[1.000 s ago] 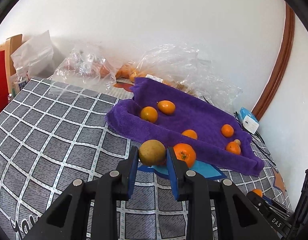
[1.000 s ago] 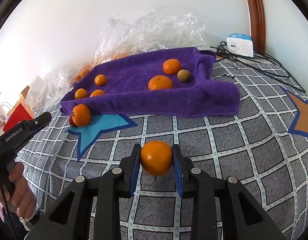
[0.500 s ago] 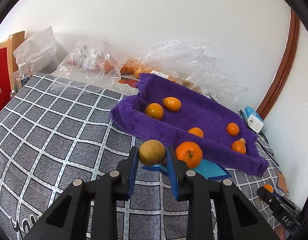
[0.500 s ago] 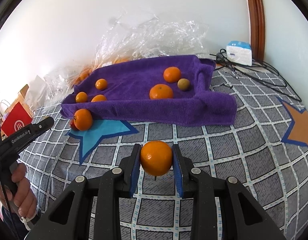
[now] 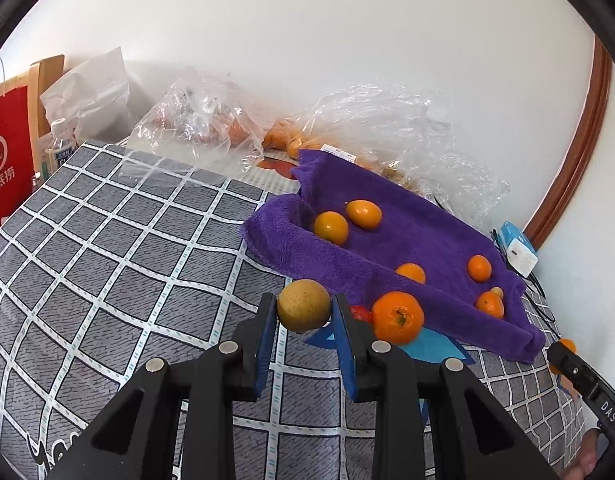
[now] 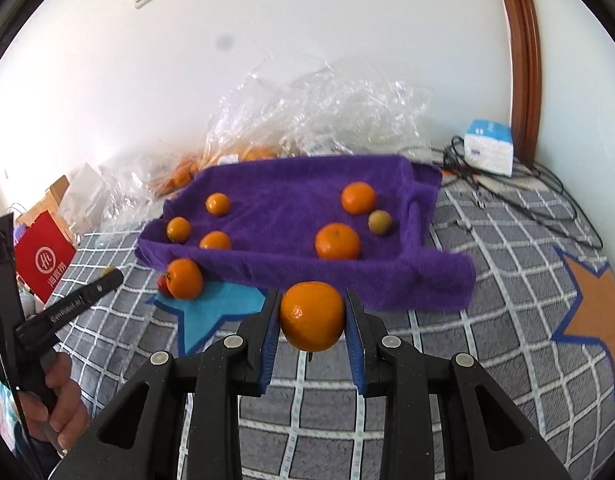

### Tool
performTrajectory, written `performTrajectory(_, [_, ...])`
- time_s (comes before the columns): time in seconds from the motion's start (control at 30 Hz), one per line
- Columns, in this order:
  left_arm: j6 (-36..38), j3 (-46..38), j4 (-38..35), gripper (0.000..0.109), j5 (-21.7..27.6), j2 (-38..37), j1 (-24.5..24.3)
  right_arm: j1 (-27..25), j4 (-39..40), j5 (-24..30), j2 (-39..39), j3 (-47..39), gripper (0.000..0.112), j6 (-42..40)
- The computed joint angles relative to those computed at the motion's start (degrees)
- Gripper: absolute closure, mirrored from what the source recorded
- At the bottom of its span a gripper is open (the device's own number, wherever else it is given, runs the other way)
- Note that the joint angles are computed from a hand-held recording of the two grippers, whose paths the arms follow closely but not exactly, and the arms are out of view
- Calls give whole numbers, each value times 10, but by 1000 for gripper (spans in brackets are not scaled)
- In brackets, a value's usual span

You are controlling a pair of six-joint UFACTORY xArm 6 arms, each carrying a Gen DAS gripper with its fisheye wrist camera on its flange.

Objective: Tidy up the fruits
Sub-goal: 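Carry both held fruits over the purple towel, then lower both fruits onto the towel and open both tools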

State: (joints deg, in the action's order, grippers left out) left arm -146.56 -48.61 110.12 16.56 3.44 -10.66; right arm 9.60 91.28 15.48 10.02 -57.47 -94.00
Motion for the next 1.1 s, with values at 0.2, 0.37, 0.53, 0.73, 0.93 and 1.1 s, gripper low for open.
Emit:
performTrajectory(0.2, [25, 25, -57, 82, 44, -20, 2, 2, -11, 3, 10, -22, 82, 16])
performTrajectory(0.37, [56, 37, -79, 82, 28, -47, 22, -3, -12, 4, 23, -53, 82, 20])
performTrajectory(0.53, [144, 16, -125, 82, 18, -59, 40, 0, -39, -6, 60, -107, 82, 56])
performTrajectory(0.73, [237, -67, -175, 82, -7, -14, 54, 1, -100, -14, 118, -189, 82, 125])
performTrajectory(0.93, [349, -173, -273, 82, -23, 85, 51, -5, -192, 7, 197, -277, 82, 237])
performTrajectory(1.1, [451, -261, -364, 82, -33, 186, 40, -3, -269, 23, 243, -305, 82, 317])
